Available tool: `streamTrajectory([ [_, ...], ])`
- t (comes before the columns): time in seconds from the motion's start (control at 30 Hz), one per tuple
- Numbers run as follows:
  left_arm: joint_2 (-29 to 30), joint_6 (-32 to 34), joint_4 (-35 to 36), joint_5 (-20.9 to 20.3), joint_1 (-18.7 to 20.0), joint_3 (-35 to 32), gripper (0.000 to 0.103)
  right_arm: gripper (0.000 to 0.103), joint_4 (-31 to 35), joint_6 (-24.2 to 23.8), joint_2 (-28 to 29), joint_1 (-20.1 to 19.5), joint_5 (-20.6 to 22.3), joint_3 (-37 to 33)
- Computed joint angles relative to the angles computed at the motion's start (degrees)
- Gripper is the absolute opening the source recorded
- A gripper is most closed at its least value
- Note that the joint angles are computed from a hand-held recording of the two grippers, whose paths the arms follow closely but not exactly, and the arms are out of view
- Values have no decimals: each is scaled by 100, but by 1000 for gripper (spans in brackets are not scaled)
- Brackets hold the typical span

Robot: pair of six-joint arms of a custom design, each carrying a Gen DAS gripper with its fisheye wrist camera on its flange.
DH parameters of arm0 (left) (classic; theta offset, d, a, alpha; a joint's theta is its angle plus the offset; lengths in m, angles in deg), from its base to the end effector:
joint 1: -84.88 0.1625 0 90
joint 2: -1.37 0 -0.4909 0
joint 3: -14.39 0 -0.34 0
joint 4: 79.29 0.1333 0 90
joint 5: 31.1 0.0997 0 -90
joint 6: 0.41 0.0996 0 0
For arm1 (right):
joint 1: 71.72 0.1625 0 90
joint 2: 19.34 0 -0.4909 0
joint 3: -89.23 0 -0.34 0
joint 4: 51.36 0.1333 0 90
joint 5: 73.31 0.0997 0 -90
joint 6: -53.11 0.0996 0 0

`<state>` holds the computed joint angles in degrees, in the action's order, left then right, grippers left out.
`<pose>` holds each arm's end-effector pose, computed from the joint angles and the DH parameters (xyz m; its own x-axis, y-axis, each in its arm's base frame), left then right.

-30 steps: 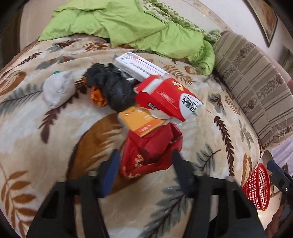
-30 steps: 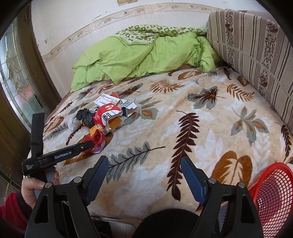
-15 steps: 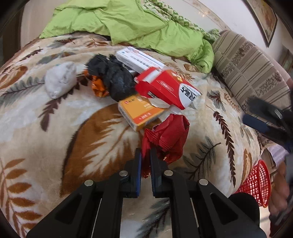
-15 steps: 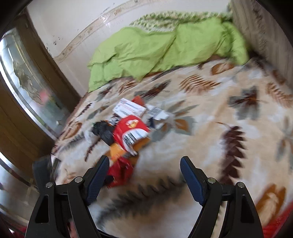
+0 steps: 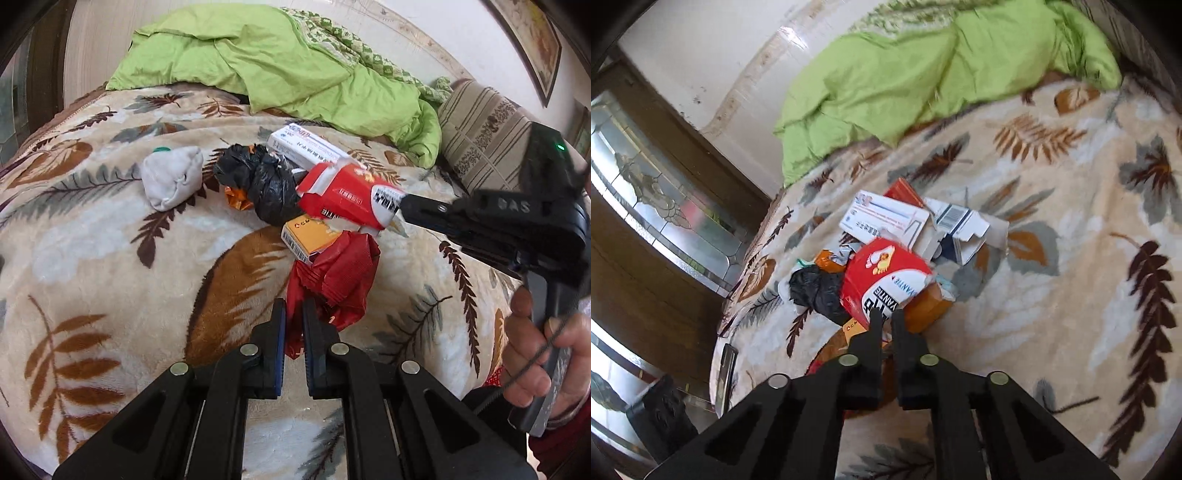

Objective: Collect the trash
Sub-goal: 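Lift the red bag with the left tool while the right tool grasps the red-white carton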

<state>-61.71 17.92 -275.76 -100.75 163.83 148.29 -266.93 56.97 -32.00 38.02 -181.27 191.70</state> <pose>0.0749 -0.4929 0.2613 -0.8614 0.2326 -0.4515 0.4495 0.7631 -0.4644 0.3047 -0.5455 -0.0885 -0.9725 -0.0999 0.2103 -0.2091 0.7723 -0.5999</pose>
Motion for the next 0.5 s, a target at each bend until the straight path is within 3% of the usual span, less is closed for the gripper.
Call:
streamTrajectory([
  [0.23, -24, 6, -189, 32, -122, 165, 8, 3, -543, 104, -125, 40, -1, 494],
  [0.27, -32, 5, -218, 57, -132, 183, 8, 13, -601, 254, -138, 21, -52, 536],
  [0.33, -39, -15, -287, 106, -168, 242, 8, 59, -620, 370, -187, -67, 84, 588],
  [0.37, -59, -18, -293, 114, -173, 260, 8, 64, -616, 330, -191, -64, 19, 553],
  [0.5, -128, 33, -414, 160, -166, 355, 8, 64, -115, -321, -193, 53, -315, 83],
])
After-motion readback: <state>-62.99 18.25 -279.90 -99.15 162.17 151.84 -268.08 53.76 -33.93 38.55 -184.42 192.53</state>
